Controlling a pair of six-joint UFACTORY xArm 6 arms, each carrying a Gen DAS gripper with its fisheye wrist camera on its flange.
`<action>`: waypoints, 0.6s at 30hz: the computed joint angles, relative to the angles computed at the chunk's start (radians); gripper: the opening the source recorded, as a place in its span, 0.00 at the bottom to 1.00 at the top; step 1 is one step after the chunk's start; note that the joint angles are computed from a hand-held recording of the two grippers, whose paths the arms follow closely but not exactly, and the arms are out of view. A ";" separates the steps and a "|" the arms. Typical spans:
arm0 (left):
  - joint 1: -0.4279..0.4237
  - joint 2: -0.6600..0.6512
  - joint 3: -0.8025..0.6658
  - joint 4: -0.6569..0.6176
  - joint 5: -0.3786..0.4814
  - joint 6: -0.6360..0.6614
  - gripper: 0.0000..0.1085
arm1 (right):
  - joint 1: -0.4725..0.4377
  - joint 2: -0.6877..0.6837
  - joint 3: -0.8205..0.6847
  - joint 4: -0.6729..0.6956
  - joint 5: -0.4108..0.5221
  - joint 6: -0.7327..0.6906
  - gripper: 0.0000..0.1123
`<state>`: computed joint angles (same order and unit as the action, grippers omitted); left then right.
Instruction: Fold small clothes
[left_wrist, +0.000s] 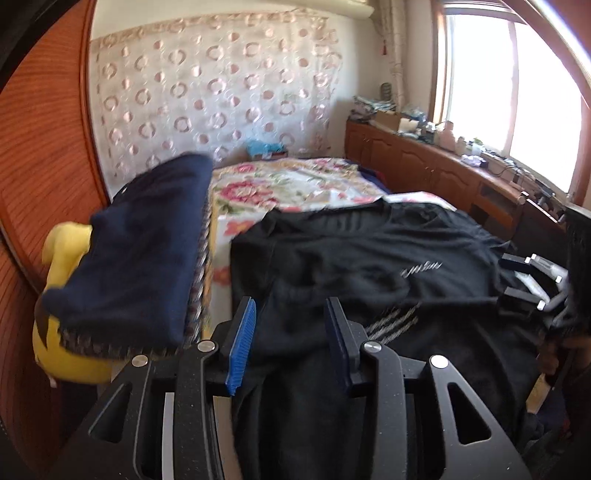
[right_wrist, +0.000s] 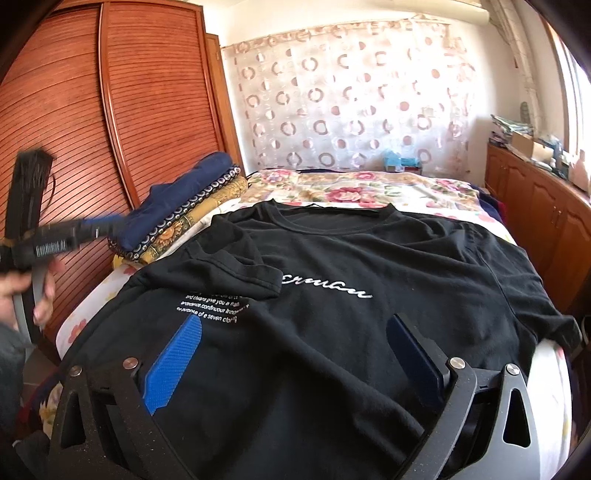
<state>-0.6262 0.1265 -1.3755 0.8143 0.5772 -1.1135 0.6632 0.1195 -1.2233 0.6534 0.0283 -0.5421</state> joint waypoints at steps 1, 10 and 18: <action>0.003 -0.014 0.039 -0.001 -0.006 -0.015 0.36 | -0.010 0.008 -0.023 0.008 0.022 -0.020 0.89; 0.022 0.015 0.086 -0.099 0.025 0.046 0.36 | -0.047 0.108 -0.180 -0.040 0.119 -0.037 0.82; 0.033 0.014 0.116 -0.135 0.021 0.056 0.52 | -0.093 0.290 -0.475 -0.187 0.376 0.029 0.58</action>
<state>-0.5935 0.1405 -1.2600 0.6796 0.5984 -1.0578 0.5705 0.4092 -1.6985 0.4668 0.4048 -0.5134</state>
